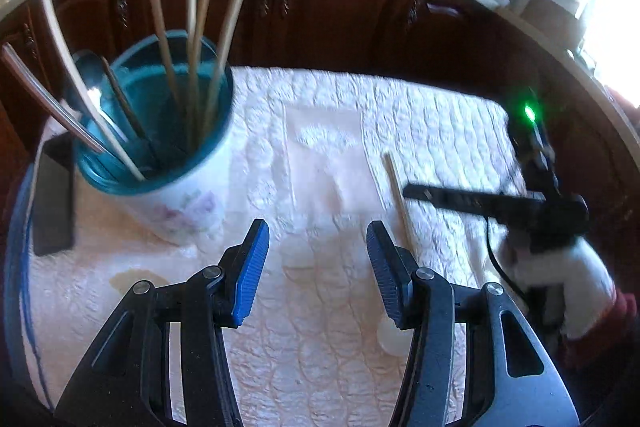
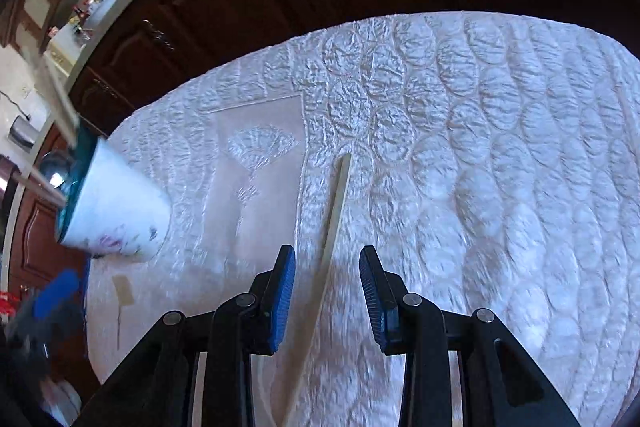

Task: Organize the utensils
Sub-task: 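Move both grippers away from the cup toward the white spoon and last chopstick, then grasp the white spoon with the left gripper while the right grasps the last chopstick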

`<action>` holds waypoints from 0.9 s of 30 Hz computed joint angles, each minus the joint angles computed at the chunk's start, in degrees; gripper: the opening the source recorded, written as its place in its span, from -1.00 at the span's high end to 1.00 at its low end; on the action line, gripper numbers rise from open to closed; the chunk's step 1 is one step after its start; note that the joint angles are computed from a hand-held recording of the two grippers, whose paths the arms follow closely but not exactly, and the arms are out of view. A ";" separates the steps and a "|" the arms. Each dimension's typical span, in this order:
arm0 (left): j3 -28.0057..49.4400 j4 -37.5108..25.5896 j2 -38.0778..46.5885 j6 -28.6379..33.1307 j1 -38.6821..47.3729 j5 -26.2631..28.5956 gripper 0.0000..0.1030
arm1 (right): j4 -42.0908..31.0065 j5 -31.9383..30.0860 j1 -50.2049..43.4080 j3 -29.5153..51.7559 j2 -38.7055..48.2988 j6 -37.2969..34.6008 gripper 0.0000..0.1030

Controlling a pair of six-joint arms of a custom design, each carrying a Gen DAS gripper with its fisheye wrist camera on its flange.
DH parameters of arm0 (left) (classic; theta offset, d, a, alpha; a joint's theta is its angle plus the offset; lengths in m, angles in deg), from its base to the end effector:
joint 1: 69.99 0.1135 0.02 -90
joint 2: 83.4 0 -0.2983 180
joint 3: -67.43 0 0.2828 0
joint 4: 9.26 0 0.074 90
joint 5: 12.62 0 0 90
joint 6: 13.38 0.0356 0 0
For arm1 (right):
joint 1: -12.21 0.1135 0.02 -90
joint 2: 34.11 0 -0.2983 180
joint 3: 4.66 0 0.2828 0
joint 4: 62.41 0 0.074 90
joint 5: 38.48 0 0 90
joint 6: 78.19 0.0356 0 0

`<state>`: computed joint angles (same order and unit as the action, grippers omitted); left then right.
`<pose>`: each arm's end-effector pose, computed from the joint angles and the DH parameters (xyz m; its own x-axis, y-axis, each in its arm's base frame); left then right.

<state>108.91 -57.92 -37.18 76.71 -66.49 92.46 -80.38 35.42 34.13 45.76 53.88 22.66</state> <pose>0.1603 0.0005 0.2185 -0.8012 -0.0475 -0.5966 0.0971 0.9733 -0.2079 0.2699 0.1193 0.1500 -0.8462 -0.1455 -0.5127 -0.3512 0.8758 0.3311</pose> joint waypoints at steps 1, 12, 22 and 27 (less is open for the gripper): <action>-0.10 0.35 0.89 0.04 -0.28 0.24 0.02 | -0.12 0.38 0.36 1.28 1.62 -0.03 0.38; 0.92 6.60 16.20 -1.37 -5.36 4.97 0.02 | -2.76 0.48 -2.02 3.61 5.13 -5.69 0.89; 5.80 14.26 32.73 -6.23 -15.21 2.48 0.02 | -6.35 -6.27 -12.02 -1.68 1.44 -13.45 0.90; 7.83 16.38 37.51 -6.77 -18.21 -0.04 0.44 | -9.02 -5.44 -12.50 0.57 2.52 -15.51 0.90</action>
<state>116.74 -41.54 0.33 69.94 -84.69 92.42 -89.40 29.99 21.64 46.33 56.39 7.15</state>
